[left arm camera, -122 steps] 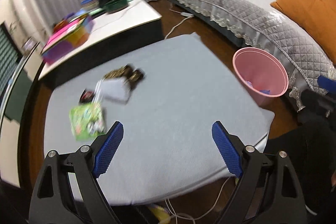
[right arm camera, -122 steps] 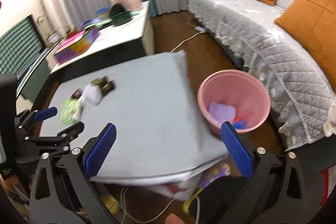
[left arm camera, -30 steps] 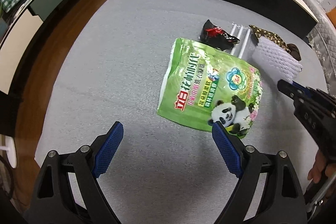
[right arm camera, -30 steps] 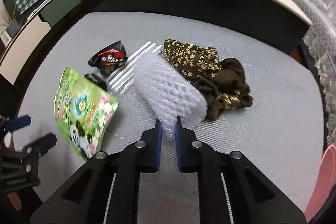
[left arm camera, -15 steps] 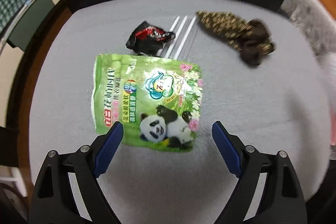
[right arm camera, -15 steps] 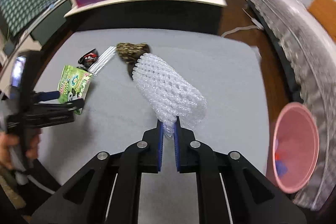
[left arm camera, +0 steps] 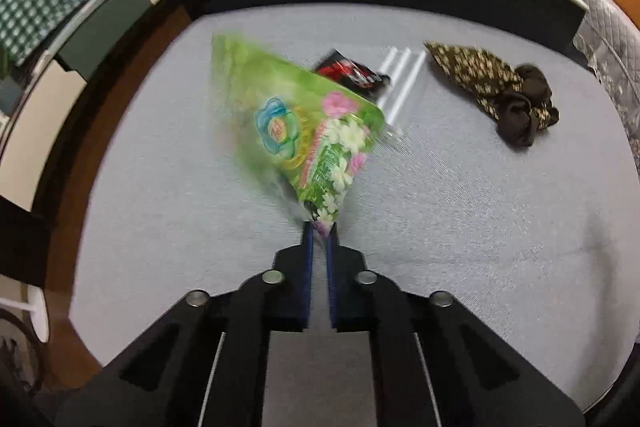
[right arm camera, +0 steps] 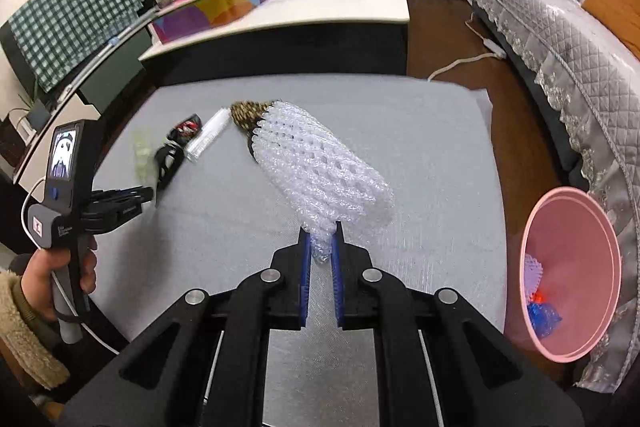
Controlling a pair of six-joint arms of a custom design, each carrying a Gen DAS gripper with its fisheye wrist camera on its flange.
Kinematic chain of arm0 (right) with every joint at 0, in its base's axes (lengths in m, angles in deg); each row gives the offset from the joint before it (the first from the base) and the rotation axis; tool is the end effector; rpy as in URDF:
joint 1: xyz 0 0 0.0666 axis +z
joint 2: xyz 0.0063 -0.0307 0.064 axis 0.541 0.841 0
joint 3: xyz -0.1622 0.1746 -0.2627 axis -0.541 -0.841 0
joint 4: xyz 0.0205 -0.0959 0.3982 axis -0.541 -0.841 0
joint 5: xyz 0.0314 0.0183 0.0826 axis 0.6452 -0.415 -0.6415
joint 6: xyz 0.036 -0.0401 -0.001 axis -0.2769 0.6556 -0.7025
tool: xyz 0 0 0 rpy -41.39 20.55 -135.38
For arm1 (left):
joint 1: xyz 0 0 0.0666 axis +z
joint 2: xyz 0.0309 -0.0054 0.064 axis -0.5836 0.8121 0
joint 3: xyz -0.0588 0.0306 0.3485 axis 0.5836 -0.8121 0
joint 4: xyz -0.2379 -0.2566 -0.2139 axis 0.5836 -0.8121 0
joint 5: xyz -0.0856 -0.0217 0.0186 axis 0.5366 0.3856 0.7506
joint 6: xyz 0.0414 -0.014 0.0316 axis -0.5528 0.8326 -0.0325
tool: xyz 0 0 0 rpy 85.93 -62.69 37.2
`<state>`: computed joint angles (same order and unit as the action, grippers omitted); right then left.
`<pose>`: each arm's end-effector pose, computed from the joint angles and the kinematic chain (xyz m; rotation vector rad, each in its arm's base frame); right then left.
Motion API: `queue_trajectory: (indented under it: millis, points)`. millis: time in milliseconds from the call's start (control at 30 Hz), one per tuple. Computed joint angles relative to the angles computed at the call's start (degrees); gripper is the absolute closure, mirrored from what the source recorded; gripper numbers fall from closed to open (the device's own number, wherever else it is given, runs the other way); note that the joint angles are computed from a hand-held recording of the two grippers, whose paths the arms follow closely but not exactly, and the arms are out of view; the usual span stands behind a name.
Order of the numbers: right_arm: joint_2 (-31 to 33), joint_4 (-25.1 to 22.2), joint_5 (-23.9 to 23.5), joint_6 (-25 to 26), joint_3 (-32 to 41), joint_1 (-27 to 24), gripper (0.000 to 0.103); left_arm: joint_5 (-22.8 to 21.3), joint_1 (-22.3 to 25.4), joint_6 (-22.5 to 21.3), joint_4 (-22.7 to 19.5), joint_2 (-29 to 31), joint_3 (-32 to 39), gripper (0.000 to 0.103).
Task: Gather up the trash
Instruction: 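Carry the green packet and white foam net with both tools over the wastebasket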
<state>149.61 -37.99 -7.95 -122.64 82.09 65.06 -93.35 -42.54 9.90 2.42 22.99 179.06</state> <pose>0.4650 0.2821 0.4732 0.1991 2.4843 0.1546 0.5767 -0.0657 0.4221 0.2210 2.6541 0.1286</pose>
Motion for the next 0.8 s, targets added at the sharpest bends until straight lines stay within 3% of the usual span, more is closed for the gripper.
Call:
queue_trajectory:
  millis: [200, 533, 800]
  points:
    - [-0.1, -0.1, 0.1, -0.2, -0.1, 0.2, 0.093, 1.8, 1.4, 1.5, 0.8, -4.5, -2.5, 0.103]
    - [-3.8, -0.3, -0.2, -3.7, -0.9, 3.3, 0.093, 10.7, 5.2, -2.6, 1.3, -13.5, -5.9, 0.103]
    - [-10.2, -4.6, 9.1, -8.8, -4.2, 12.0, 0.093, 17.2, 5.9, -7.2, -0.8, -22.3, -12.9, 0.103]
